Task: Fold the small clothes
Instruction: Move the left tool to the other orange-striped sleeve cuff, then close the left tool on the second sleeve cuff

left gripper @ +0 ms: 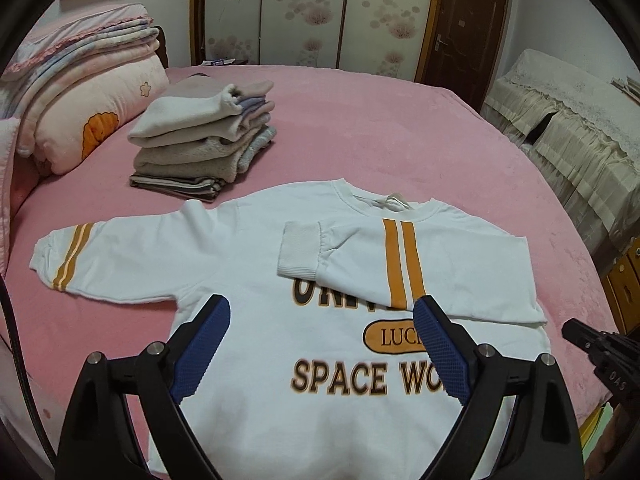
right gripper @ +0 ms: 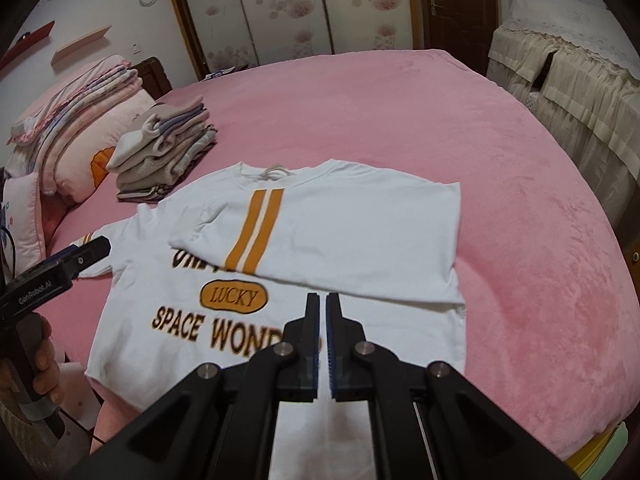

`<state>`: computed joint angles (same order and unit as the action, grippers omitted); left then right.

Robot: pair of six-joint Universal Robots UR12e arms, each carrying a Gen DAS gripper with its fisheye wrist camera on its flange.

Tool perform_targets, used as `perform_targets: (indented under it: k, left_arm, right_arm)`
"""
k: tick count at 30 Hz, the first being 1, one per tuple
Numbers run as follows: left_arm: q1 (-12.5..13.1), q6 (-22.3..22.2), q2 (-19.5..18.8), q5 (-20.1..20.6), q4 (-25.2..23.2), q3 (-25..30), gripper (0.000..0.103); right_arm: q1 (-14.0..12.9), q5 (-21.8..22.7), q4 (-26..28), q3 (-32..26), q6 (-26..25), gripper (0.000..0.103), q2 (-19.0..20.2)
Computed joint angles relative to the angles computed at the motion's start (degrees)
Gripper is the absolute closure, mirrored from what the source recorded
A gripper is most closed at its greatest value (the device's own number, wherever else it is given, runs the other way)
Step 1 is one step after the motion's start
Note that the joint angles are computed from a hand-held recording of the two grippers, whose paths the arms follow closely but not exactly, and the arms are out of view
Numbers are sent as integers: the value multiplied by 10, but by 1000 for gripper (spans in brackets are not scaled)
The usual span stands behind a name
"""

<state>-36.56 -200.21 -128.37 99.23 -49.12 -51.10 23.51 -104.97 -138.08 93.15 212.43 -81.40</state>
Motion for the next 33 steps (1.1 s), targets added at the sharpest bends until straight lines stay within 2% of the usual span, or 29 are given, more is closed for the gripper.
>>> perform_targets:
  k: [8,11,17,20,24,27,30,33]
  left_arm:
    - [18,2,46,2,21,-55,7]
    - [36,6,63,1,33,-71,7]
    - [77,16,80,9,15,-73,7]
    - [103,15,84,23,-8,-69,7]
    - [139,3,80,16,-46,-63,7]
    - [166,3,70,-4,-86,-57,7]
    - [195,-8,59,-47,-126,-56,11]
    - [212,-28,52,-63,-138,-65,15]
  right_arm:
    - [27,1,8,-50,-35,100,32]
    - [38,-2,3,-84,-60,100,56]
    - [55,5,17,-180,-109,100,122]
    - [62,3,30,-242,-128,100,163]
    - [67,21,52,-336,-145,100,223]
    - [73,33,75,-411,-150,100,270]
    - [78,47,101,-473,-151,100,312]
    - [84,52,124,-520,-157,100,346]
